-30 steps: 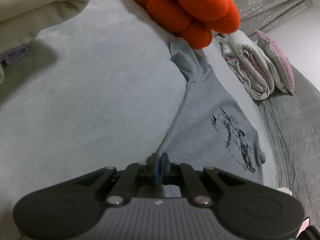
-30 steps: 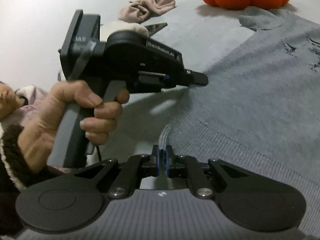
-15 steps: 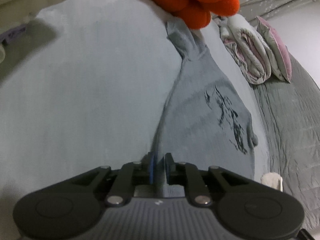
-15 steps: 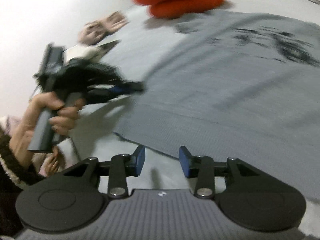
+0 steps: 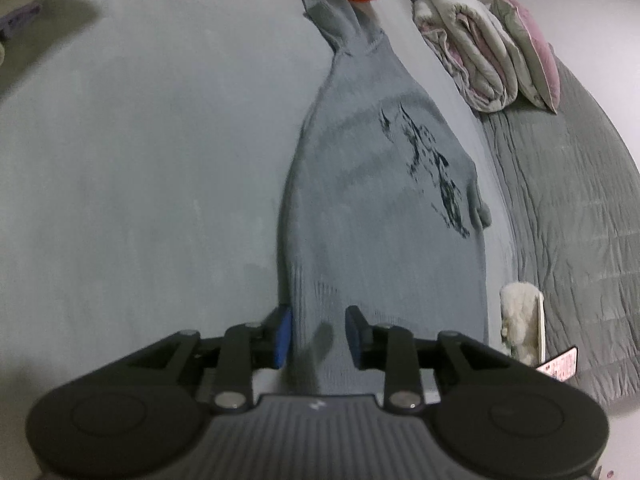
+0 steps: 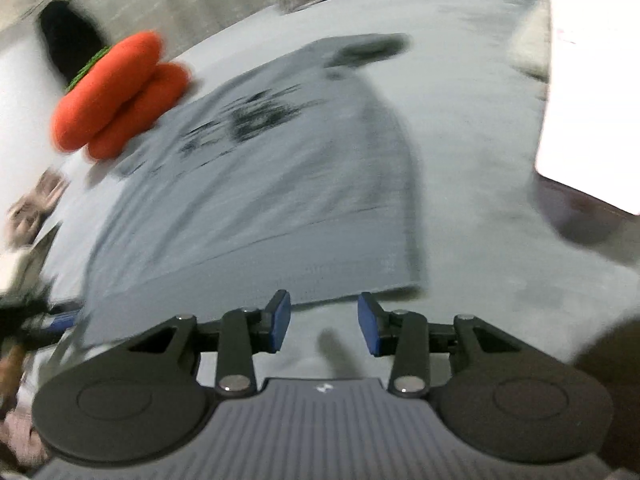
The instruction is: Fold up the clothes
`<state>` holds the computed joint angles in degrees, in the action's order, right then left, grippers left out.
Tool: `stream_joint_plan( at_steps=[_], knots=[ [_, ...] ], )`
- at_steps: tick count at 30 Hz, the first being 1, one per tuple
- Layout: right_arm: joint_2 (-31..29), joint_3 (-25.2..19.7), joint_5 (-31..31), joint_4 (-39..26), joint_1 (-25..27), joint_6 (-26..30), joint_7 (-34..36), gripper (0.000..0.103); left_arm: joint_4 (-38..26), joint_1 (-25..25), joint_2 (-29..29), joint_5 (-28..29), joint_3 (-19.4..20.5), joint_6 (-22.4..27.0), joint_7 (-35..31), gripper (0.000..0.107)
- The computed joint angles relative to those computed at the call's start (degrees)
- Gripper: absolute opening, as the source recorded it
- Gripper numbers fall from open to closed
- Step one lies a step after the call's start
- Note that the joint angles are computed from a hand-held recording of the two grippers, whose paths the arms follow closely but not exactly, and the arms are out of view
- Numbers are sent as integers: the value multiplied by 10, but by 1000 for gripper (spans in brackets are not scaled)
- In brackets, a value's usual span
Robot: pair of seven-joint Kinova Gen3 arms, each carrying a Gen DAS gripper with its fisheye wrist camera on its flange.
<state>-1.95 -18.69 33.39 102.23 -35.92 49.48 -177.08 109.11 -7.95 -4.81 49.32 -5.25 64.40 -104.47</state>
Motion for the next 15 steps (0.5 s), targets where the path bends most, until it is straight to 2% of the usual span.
stream_joint_plan(
  at_steps=[6,9,10,11,13,15],
  knots=[
    [10,1,48,15,1,19,-108,42,16,4,-12,-2,-1,-2,3,30],
    [23,7,76,19,-2,9,-146,40,16,12,-20,-23,12,-24,46,21],
    [31,8,89,18,-7,13,-158,28,12,18,-21,-39,20,-34,66,9],
    [38,11,100,16,-13,18,-163,15,10,24,-23,-53,27,-45,88,6],
    [50,15,120,12,-28,33,-161,7,4,37,-31,-85,39,-61,134,6],
    [54,17,131,4,-43,57,-143,5,-5,48,-47,-123,48,-70,179,5]
  ],
)
